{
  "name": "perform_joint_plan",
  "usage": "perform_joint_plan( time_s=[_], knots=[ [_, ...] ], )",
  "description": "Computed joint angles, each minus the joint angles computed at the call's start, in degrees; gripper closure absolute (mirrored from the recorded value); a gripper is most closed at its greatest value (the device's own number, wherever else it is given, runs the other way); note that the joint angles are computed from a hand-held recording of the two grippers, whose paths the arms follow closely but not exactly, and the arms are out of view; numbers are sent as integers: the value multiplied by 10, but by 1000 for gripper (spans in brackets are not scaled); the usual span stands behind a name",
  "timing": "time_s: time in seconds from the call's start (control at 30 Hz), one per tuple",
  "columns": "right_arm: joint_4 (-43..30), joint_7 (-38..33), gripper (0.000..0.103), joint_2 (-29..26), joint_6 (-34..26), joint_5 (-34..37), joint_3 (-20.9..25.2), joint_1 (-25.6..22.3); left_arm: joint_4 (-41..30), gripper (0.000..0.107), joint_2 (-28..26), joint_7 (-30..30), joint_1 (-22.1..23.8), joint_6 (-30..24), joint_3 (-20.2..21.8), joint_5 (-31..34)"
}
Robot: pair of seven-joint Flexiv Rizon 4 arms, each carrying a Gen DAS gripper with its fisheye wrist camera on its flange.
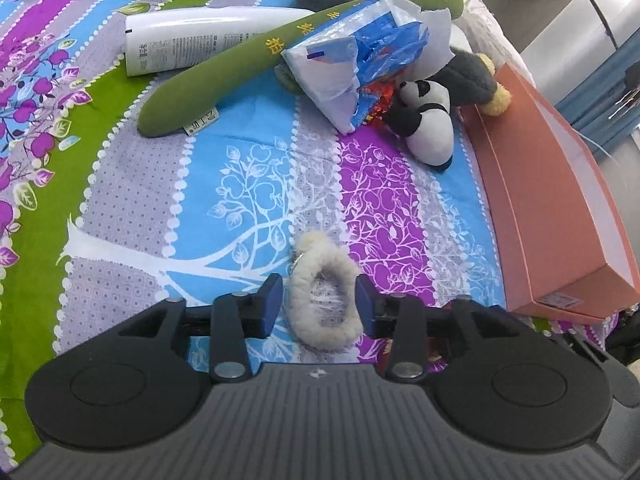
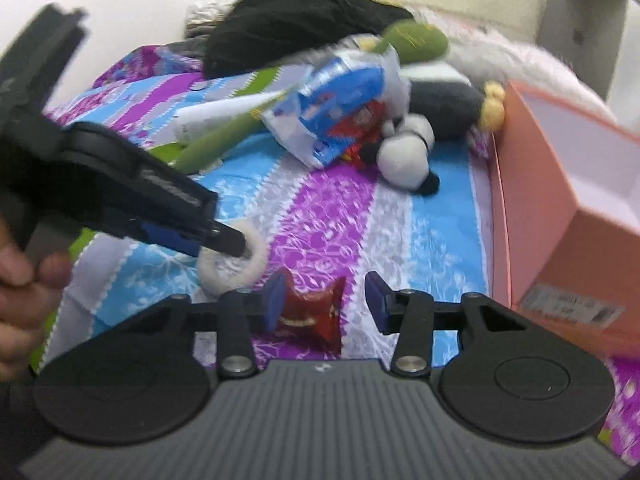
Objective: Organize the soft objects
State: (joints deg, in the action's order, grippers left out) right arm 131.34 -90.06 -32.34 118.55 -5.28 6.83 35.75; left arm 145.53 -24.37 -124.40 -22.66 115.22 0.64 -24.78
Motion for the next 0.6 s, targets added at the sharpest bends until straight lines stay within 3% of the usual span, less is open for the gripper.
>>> perform_joint_plan(
  time_s=[0.07,0.17,0.23,0.33,0.4,0.6],
  knots=[
    [-5,21,47,-8,-13,-39,36,-48,-4,55,0,3,-1,-5,0,0],
    [-9,56,45,-22,-24,-98,84,-113,-10,46,1,-1,10,-17,-8,11],
    [-10,71,45,-28,-20,-109,84,-117,-17,42,0,0,-2,-29,-1,0],
    [-9,62,45,-40,9,-118,70,-103,-25,41,-6,-15,21,-36,-16,18],
    [-10,61,45,-46,11,-118,62,-96,-37,40,-8,-7,-1,-57,3,5],
    [-6,89,50,-61,22,-173,92,-145,-71,39,-9,26,-89,-131,84,-21]
  ],
)
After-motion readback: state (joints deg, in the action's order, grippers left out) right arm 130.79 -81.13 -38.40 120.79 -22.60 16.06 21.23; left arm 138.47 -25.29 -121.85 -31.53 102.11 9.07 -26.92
